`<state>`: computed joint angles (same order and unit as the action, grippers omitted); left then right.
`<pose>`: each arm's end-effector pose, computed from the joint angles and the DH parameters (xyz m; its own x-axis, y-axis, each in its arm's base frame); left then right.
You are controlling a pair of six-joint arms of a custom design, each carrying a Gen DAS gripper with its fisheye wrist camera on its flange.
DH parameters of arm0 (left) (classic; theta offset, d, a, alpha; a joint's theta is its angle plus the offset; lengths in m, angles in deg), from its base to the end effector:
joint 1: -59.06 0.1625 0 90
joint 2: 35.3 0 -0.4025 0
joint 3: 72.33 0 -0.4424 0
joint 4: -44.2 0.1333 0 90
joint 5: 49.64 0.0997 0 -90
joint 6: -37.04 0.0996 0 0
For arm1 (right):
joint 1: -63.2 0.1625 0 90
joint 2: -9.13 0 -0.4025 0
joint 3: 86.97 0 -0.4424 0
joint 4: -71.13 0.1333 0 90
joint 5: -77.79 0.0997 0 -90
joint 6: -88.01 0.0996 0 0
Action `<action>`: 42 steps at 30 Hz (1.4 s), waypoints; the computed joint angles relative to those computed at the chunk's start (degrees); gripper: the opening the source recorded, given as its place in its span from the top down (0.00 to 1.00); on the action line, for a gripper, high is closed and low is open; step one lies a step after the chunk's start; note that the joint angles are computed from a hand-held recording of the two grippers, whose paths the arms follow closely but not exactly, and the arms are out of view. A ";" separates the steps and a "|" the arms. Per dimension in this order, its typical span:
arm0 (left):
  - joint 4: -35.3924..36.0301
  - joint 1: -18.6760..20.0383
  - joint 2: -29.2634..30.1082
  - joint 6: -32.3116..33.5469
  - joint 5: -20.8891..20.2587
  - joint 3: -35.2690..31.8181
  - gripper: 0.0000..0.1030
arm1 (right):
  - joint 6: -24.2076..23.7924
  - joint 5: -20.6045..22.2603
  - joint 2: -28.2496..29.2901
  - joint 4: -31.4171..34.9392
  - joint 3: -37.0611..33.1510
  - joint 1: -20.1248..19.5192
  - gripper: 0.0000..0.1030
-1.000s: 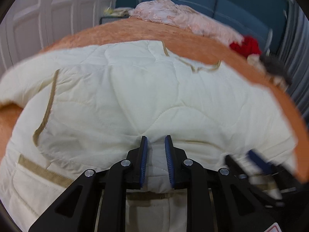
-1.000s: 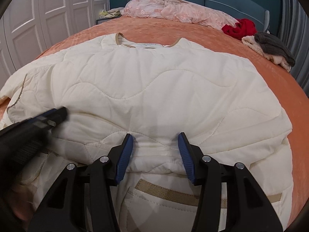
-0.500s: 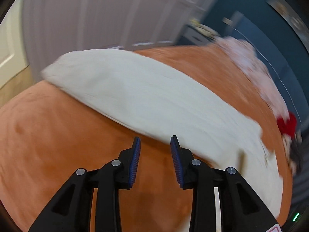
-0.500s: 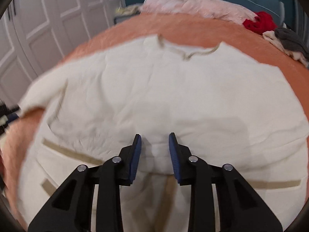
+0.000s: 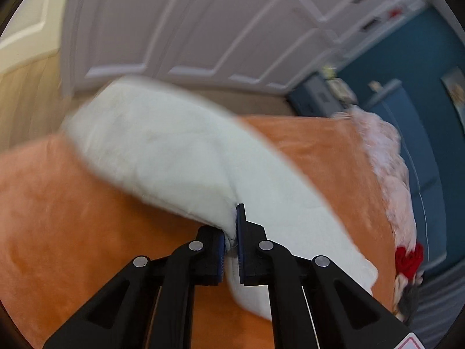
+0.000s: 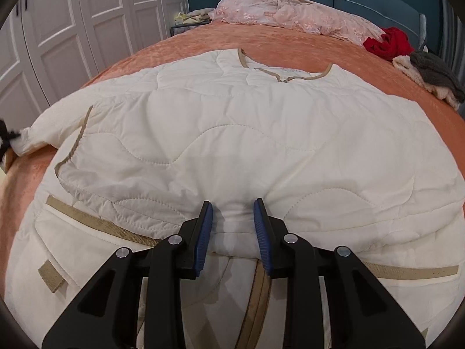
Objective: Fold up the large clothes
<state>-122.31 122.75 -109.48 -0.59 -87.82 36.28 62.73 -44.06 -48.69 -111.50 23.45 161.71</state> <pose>-0.0718 -0.6226 0.3207 -0.8246 -0.5632 -0.0529 -0.2203 0.4059 -0.8870 0.1707 -0.5951 0.1511 -0.7567 -0.1335 0.6400 -0.4827 0.7744 -0.4090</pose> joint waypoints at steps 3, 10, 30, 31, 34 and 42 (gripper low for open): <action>-3.99 -5.27 3.24 10.79 1.44 -4.15 0.98 | 0.52 0.84 -0.83 -0.40 0.74 0.07 0.73; -2.78 -17.45 14.85 26.03 -5.79 -14.33 0.97 | 6.01 5.80 -10.26 -1.06 8.35 -0.22 0.72; 4.25 -15.49 11.44 -7.10 -18.34 0.36 0.48 | 8.78 9.69 -23.04 3.83 10.40 -4.95 0.44; 4.41 -14.37 11.00 -8.43 -18.04 -0.13 0.48 | 8.76 9.87 -21.68 4.11 8.92 -4.29 0.44; 5.84 -10.82 10.42 -12.43 -17.54 -1.72 0.48 | 7.57 9.53 -16.76 4.50 4.05 -1.50 0.36; 8.49 -6.89 13.31 -15.69 -18.88 -5.67 0.52 | 7.46 -1.28 -0.97 8.39 -10.22 3.58 0.14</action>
